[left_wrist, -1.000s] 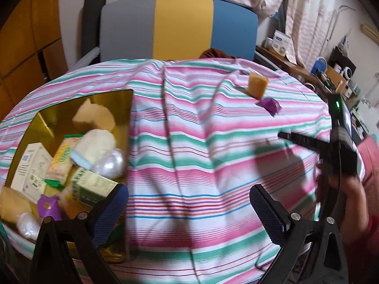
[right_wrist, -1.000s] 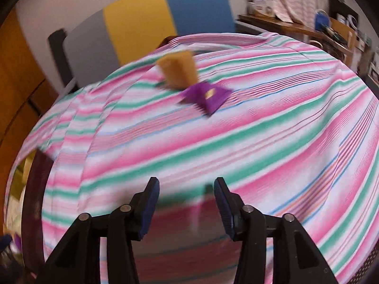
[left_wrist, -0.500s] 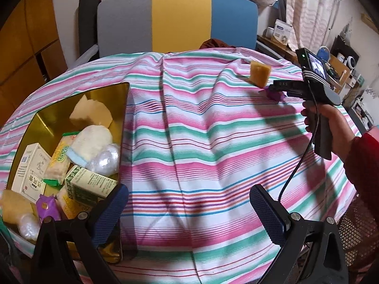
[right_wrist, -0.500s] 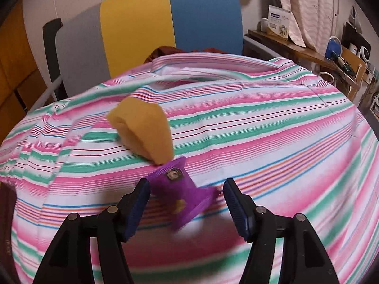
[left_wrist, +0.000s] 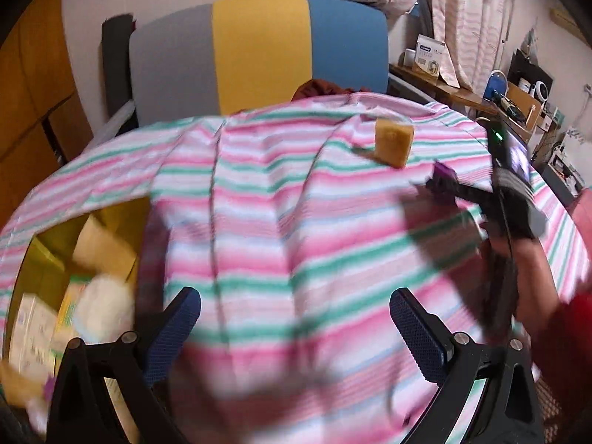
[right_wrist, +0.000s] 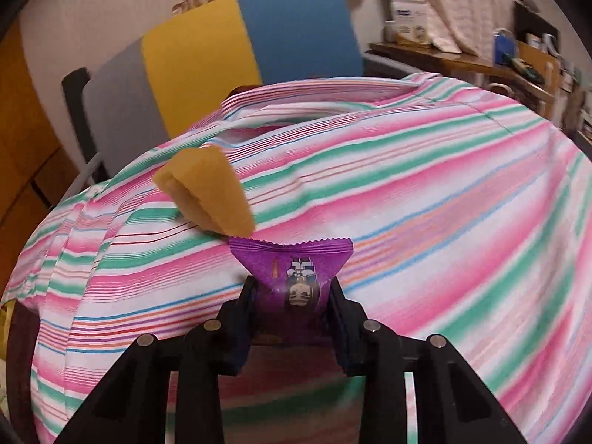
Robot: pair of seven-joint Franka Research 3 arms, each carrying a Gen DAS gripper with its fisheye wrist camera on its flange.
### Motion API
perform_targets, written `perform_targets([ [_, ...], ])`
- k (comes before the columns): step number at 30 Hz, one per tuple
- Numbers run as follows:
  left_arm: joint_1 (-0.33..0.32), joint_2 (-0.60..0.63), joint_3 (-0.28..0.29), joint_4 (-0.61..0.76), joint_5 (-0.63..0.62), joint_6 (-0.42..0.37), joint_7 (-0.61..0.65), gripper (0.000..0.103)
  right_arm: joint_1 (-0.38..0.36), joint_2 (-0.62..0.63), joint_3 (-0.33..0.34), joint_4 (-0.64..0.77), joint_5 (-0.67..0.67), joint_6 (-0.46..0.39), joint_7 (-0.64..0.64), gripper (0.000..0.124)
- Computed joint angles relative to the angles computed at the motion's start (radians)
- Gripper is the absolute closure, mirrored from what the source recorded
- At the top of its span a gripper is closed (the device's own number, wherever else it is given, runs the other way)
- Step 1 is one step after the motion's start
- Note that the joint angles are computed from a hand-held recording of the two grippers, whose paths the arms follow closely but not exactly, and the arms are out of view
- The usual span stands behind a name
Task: Organize objects
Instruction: 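Grasp the purple snack packet with the right tool while the left tool grasps the yellow sponge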
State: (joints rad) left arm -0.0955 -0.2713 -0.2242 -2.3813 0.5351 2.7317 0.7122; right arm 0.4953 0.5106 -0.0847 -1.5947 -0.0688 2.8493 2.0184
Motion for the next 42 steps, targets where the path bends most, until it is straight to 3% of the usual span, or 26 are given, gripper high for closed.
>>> perform_targets([
  [3,0.016,0.122,-0.019,0.124,0.070,-0.003,-0.021,0.000,0.093,-0.041,-0.121,-0.076,-0.081,0.046,0.167,0.089],
  [5,-0.003,0.217,-0.010,0.230,0.069,-0.022,0.006,0.000,0.124,-0.053,-0.166,-0.096,-0.127,0.036,0.265,0.089],
  [10,-0.055,0.423,0.031,0.485,-0.006,-0.034,0.067,0.000,0.080,-0.068,-0.128,-0.132,-0.147,0.075,0.318,0.089],
  [16,-0.129,0.655,0.089,0.835,-0.008,-0.175,0.053,0.000,0.076,-0.071,-0.127,-0.142,-0.175,0.088,0.340,0.088],
  [19,-0.162,0.774,0.110,1.007,-0.004,-0.258,0.091,0.000,0.075,-0.074,-0.127,-0.148,-0.178,0.096,0.343,0.088],
  [21,-0.164,0.812,0.108,1.053,-0.023,-0.292,0.150,0.000,0.074,-0.073,-0.127,-0.150,-0.177,0.102,0.344,0.088],
  [22,-0.176,0.816,0.125,1.050,-0.043,-0.294,0.180,0.000,0.073,-0.074,-0.126,-0.153,-0.175,0.107,0.344,0.088],
  [25,-0.149,0.741,0.114,0.897,-0.033,-0.177,0.173,0.000,0.069,-0.073,-0.123,-0.156,-0.164,0.118,0.338,0.089],
  [28,-0.138,0.683,0.109,0.795,-0.042,-0.176,0.194,0.000,0.078,-0.077,-0.134,-0.164,-0.165,0.124,0.342,0.089],
  [33,-0.133,0.567,0.131,0.598,0.033,-0.018,0.087,0.000,0.101,-0.083,-0.164,-0.177,-0.174,0.134,0.373,0.089],
  [35,-0.127,0.568,0.120,0.595,0.042,-0.003,0.094,0.000,0.108,-0.083,-0.173,-0.178,-0.181,0.133,0.388,0.089],
  [42,-0.151,0.667,0.112,0.730,0.051,-0.073,0.167,0.000,0.148,-0.088,-0.224,-0.182,-0.250,0.114,0.479,0.089],
])
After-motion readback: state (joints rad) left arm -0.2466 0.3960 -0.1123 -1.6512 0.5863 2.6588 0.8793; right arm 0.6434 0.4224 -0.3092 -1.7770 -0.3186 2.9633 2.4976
